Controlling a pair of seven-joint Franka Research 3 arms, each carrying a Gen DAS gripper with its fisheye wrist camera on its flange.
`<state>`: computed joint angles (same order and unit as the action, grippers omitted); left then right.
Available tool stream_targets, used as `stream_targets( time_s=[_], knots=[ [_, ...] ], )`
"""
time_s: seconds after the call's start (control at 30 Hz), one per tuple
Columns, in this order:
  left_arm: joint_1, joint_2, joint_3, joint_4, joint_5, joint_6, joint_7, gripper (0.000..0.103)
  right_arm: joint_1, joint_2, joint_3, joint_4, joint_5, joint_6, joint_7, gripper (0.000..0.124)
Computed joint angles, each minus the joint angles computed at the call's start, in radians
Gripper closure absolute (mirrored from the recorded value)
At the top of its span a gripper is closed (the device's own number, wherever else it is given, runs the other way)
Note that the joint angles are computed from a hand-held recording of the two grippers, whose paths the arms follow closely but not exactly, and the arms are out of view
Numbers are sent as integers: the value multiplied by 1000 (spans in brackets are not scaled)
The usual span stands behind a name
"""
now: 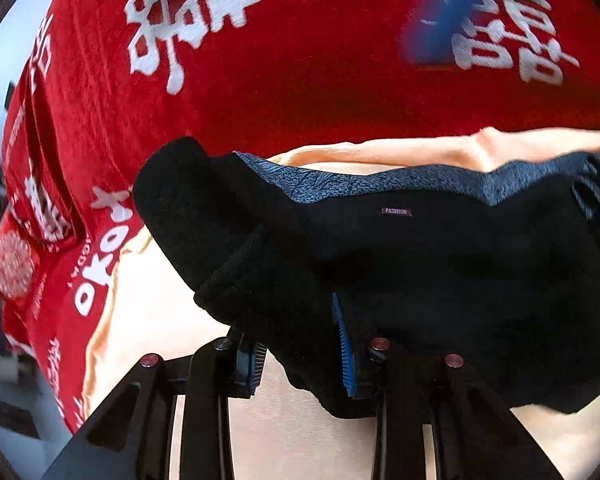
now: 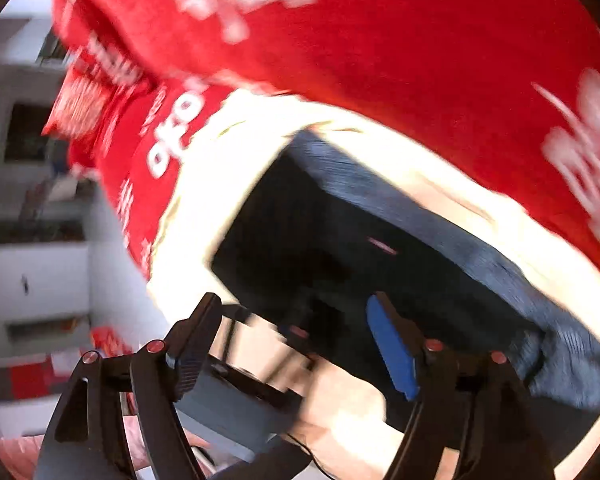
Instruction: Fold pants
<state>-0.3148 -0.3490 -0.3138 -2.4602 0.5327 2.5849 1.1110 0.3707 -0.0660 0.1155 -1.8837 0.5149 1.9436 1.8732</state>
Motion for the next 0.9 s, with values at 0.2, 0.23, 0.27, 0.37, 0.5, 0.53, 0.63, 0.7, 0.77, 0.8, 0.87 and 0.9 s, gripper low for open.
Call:
stream_targets(
  time_s=[0.2, 0.23, 0.27, 0.37, 0.5, 0.53, 0.63, 0.7, 0.77, 0.8, 0.87, 0.9],
  knots=[
    [4, 0, -11, -1, 30, -1, -5, 72, 48, 291, 33, 315, -65, -167, -15, 45],
    [5, -2, -13, -5, 39, 3, -8, 72, 52, 321, 35, 343, -60, -182, -17, 45],
    [6, -5, -15, -9, 48, 8, -12, 72, 56, 364, 38, 386, -53, -208, -11, 45],
    [-2, -14, -23, -9, 56, 2, -15, 72, 68, 392, 37, 394, -57, -247, 13, 55],
    [-45, -32, -28, 6, 9, -41, 3, 72, 69, 337, 24, 328, -89, -244, -1, 105],
    [-51, -44, -32, 9, 11, -40, 8, 72, 66, 306, 22, 292, -83, -212, -10, 106],
    [-83, -66, -30, 33, -26, -43, 32, 72, 43, 154, 14, 141, -44, -113, -57, 106],
    [-108, -79, -36, 63, -55, -47, 48, 72, 26, 58, 4, 58, -14, -68, -80, 106],
    [-130, -86, -47, 93, -79, -52, 60, 71, 3, -63, -15, -42, 28, -33, -92, 106],
    [-142, -87, -52, 109, -93, -56, 64, 71, -6, -117, -22, -86, 45, -17, -95, 106],
    [-171, -84, -67, 146, -125, -64, 68, 71, -26, -228, -39, -166, 65, 5, -97, 106],
    [-183, -76, -75, 170, -138, -72, 70, 71, -37, -287, -47, -205, 69, 10, -90, 106]
  ],
)
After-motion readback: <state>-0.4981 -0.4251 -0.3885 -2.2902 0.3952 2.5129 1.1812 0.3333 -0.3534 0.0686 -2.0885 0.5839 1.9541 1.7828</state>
